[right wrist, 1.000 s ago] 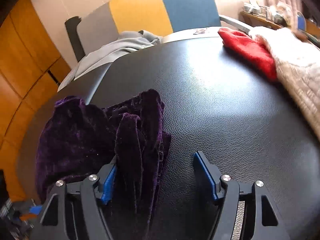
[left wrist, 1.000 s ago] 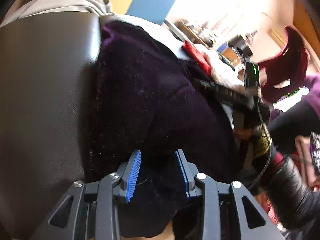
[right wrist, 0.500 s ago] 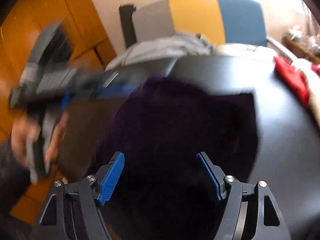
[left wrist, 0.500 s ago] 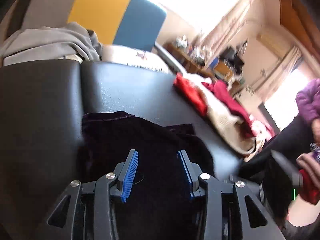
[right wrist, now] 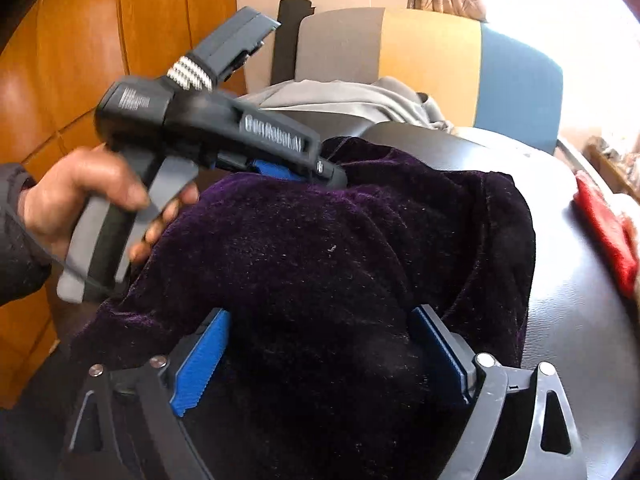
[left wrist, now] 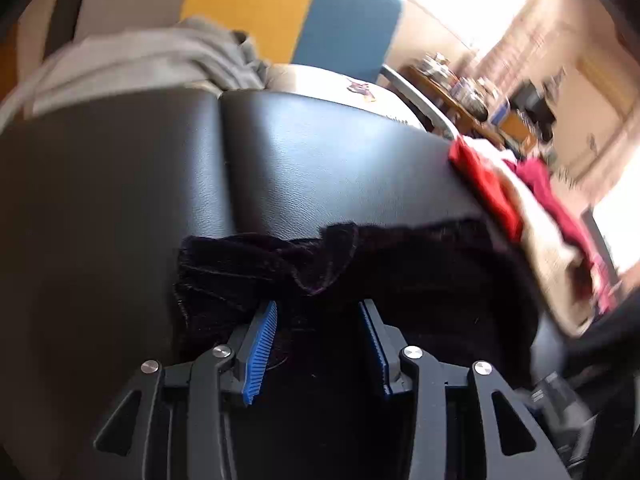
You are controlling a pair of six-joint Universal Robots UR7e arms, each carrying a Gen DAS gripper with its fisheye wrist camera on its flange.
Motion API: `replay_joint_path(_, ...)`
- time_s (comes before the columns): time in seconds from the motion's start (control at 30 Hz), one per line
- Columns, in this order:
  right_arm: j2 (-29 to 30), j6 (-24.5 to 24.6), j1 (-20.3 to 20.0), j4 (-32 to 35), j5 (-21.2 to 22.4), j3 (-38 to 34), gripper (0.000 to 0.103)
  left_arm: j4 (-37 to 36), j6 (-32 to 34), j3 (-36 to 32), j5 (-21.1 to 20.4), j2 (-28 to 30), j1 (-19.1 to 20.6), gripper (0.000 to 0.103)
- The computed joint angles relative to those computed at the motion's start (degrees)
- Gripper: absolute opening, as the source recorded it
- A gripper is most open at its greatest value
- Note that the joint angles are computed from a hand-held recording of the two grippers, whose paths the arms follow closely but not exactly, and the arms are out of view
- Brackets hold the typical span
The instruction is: Fold clothes
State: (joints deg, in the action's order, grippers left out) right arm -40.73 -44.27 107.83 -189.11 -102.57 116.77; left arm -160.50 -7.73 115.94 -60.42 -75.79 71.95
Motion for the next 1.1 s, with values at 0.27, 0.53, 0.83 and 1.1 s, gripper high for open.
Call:
replay_joint_path(0.27,-11.24,3.82,1.13,9.45,0.88,6.27,0.099,-3.87,2.30,13.64,-4.87,-14.34,-4.52,0.042)
replay_joint_path(0.53,-13.91,3.09,-4.19,5.30,0.13,13.69,0.100,-3.17,1.04,27.80,1.42,-18.90,-11.76,0.040)
replay_joint_path(0.83,-13.87,6.55,-0.88,13.93,-4.62,8.88,0.103,-5.68,-2.25,32.26,9.91,-21.94,-19.34,0.042)
replay_joint_path(1.1,-10.09,10.32,1.58,13.89,5.50,-1.00,0.103,-3.51,-2.15,35.10,6.69,-23.16,-19.62,0.042)
